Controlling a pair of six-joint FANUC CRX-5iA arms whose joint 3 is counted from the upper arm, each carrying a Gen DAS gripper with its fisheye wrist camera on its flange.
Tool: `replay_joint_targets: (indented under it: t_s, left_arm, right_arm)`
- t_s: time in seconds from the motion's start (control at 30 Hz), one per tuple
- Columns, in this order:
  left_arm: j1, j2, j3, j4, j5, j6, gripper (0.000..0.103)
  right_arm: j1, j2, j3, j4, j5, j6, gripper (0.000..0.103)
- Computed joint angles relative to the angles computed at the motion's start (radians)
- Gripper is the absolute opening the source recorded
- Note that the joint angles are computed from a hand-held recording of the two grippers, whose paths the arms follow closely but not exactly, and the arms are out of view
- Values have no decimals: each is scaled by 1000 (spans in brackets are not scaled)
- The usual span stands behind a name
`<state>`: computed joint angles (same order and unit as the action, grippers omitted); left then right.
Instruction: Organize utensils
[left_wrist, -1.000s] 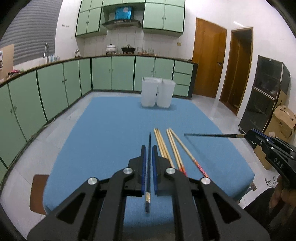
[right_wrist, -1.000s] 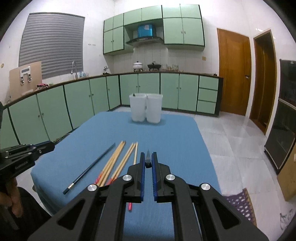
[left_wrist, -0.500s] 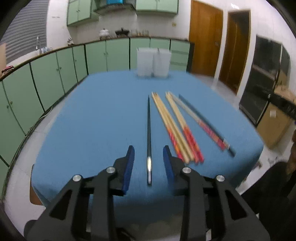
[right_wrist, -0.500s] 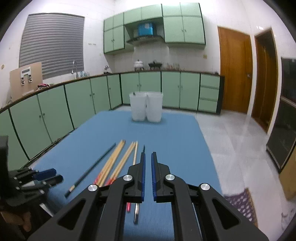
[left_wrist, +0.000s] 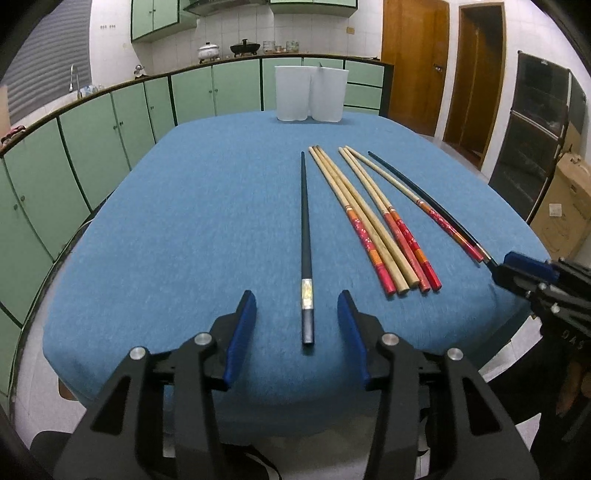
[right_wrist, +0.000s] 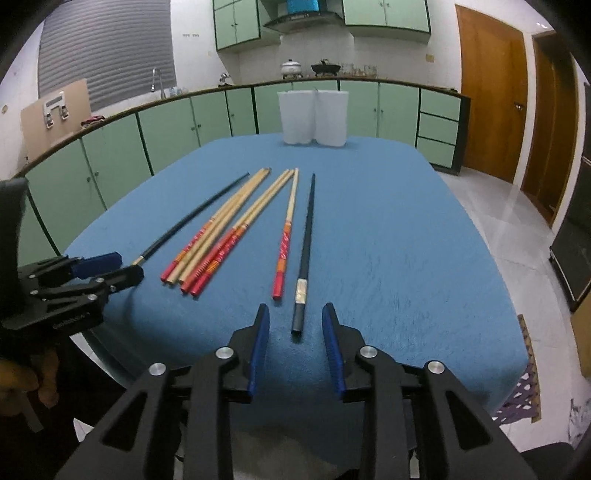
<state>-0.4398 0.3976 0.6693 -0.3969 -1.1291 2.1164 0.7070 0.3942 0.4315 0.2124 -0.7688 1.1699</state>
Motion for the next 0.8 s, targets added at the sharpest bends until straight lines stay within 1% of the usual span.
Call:
replay_joint_targets:
  t_s: [0.07, 0.1, 0.13, 0.17, 0.2, 0.23, 0.27, 0.43, 0.6, 0.8]
  left_arm:
    - [1, 4, 2, 2, 4, 2, 44]
    - [1, 3, 0, 3, 6, 0, 41]
    - [1, 1, -4, 8, 11, -5, 35]
    - [0, 4, 2, 10, 10, -12, 31]
    - [0, 5, 2, 13, 10, -19, 20]
    - [2, 4, 0, 25, 16, -29, 9]
    - [3, 3, -3, 31, 18, -30, 7]
    - [22, -11, -20, 84, 39, -20, 6]
    - [13, -22, 13, 63, 28, 10, 6]
    - [8, -22, 90, 36, 16, 19, 6]
  right_arm:
    - [-1, -4, -8, -2, 5, 3, 28]
    - [0, -1, -6, 5, 4, 5, 28]
    - [1, -1, -8, 10, 8, 7, 25]
    - [1, -1, -6, 8, 8, 12, 19]
    - [0, 2, -4, 9, 7, 16, 15]
    - [1, 2, -4, 11, 6, 15, 7]
    - [2, -1, -8, 13, 7, 12, 7]
    - [-5, -13, -7, 0, 13, 5, 7]
    - [-13, -42, -3, 16, 50, -28, 7]
    - [-23, -37, 66, 24, 64, -28, 6]
